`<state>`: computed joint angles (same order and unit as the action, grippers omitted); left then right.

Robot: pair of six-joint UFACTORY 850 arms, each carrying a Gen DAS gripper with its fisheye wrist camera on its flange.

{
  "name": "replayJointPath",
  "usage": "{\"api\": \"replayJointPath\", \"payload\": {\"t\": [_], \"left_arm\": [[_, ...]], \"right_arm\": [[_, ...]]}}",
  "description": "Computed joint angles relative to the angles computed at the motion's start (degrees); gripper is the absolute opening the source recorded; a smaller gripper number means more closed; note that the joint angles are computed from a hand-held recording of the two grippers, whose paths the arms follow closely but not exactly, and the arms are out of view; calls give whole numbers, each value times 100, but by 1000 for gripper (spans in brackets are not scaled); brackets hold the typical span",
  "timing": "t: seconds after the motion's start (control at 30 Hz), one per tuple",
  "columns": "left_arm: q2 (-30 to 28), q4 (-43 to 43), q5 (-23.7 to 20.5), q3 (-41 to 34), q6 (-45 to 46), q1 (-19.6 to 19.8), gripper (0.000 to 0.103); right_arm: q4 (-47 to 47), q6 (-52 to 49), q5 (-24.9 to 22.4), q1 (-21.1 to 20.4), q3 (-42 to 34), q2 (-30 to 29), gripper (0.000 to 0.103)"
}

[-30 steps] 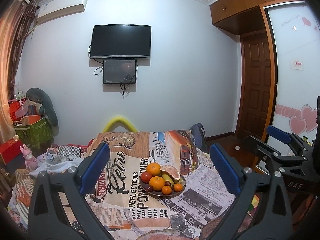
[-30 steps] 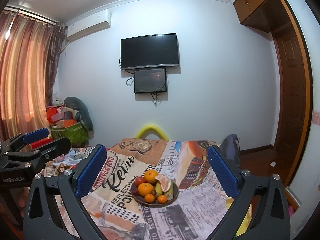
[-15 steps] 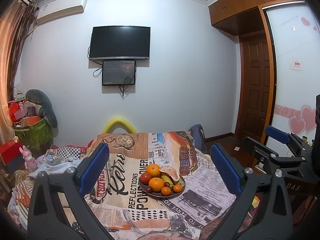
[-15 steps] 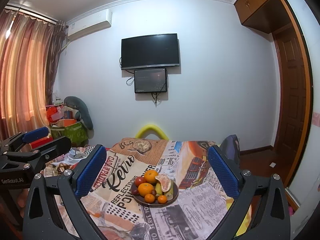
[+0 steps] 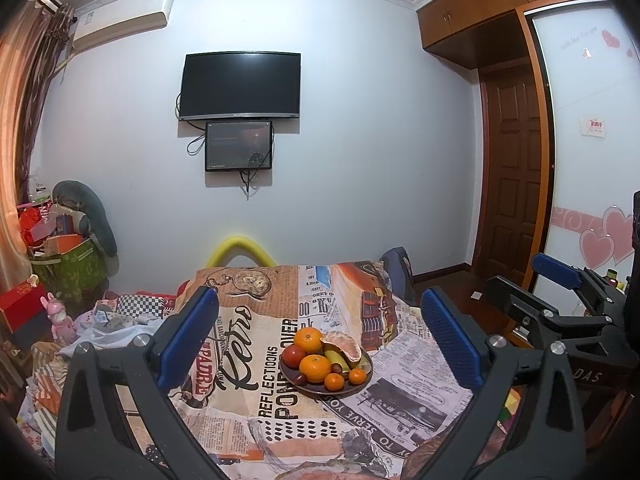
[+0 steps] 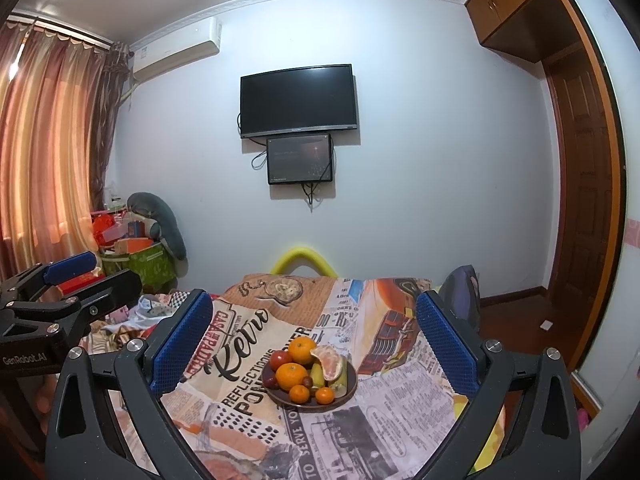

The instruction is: Organize fruits

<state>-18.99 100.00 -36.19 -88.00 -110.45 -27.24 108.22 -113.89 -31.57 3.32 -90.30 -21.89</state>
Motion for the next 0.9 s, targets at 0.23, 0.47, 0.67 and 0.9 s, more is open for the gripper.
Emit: {"api": "replayJointPath", "payload": {"t": [0.23,0.47,0.67,0.9], "left_arm": [[0,73,0,27,-68,-4,103],[26,118,15,67,-123,-2,103],[42,153,32,83,-160,-2,103],[55,197,118,85,-217,16,103]], "right_arm": [[3,0,1,-3,2,7,102],[32,-53,-16,-2,20,21,102],[24,-39,-19,-6,12,21,102],[-30,48,41,6,-21,14,102]]}}
